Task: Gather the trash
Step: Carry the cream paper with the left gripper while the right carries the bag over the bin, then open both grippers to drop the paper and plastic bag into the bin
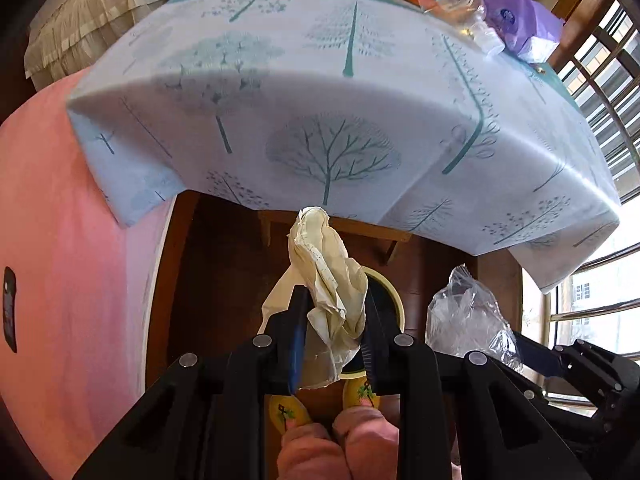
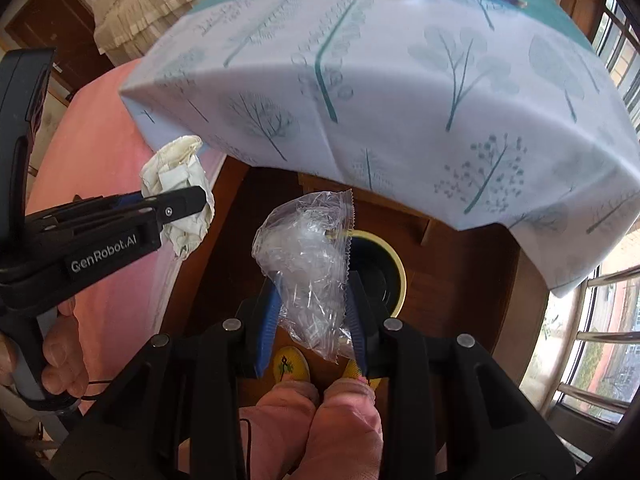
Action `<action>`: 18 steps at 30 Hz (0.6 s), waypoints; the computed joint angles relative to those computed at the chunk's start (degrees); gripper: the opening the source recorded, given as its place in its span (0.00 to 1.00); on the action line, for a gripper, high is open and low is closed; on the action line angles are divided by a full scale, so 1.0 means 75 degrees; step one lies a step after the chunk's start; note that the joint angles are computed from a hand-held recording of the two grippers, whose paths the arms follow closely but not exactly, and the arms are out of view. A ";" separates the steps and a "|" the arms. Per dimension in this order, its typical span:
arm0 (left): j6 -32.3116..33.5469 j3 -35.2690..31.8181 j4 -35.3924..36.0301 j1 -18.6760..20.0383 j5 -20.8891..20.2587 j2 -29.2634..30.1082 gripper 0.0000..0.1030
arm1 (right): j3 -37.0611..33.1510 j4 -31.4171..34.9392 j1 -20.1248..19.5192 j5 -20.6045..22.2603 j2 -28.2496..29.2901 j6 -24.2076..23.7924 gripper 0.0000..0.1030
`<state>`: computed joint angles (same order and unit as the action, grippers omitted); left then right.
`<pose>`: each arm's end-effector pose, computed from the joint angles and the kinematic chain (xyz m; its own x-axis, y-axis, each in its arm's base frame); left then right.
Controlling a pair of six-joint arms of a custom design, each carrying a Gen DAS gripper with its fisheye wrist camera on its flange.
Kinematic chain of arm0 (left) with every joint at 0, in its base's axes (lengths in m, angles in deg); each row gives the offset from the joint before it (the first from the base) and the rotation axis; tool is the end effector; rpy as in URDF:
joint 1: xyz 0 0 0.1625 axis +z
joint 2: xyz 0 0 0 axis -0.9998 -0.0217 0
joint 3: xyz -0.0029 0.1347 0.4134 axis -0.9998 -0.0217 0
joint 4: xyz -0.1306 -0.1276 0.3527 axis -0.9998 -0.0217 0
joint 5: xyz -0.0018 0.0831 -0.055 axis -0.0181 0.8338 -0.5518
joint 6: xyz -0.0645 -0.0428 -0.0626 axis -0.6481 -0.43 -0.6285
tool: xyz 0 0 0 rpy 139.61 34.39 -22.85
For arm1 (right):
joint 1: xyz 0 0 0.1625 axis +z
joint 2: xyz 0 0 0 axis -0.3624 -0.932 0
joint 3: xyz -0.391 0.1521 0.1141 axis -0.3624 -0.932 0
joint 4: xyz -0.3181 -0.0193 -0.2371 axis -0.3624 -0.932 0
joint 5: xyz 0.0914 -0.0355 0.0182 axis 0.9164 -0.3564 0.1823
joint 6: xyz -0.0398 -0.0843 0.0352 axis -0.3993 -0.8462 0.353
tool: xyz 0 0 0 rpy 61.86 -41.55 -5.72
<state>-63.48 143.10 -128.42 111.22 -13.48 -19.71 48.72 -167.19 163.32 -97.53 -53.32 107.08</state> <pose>-0.2975 -0.3172 0.3821 -0.7941 0.0733 -0.6033 0.2181 0.9609 -0.1704 0.4730 -0.2602 0.2391 -0.8441 -0.0430 0.5344 -0.1449 0.9780 -0.1501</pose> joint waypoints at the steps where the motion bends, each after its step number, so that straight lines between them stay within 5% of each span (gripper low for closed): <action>1: 0.0110 0.0306 -0.0264 0.0093 0.0020 -0.0108 0.23 | 0.0269 -0.0178 -0.0068 0.0011 -0.0008 0.0085 0.27; 11: 0.1583 0.2682 -0.2728 0.1254 -0.0405 -0.0130 0.25 | 0.3147 -0.3256 -0.1236 0.0057 0.0235 0.0418 0.28; 18: 0.2552 0.3908 -0.4557 0.1770 -0.0466 0.0473 0.35 | 0.4719 -0.5625 -0.2296 -0.0177 0.0822 0.0177 0.28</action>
<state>-44.34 172.41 -162.59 124.50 -16.97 -16.16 84.11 -209.38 146.10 -98.85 -47.16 108.40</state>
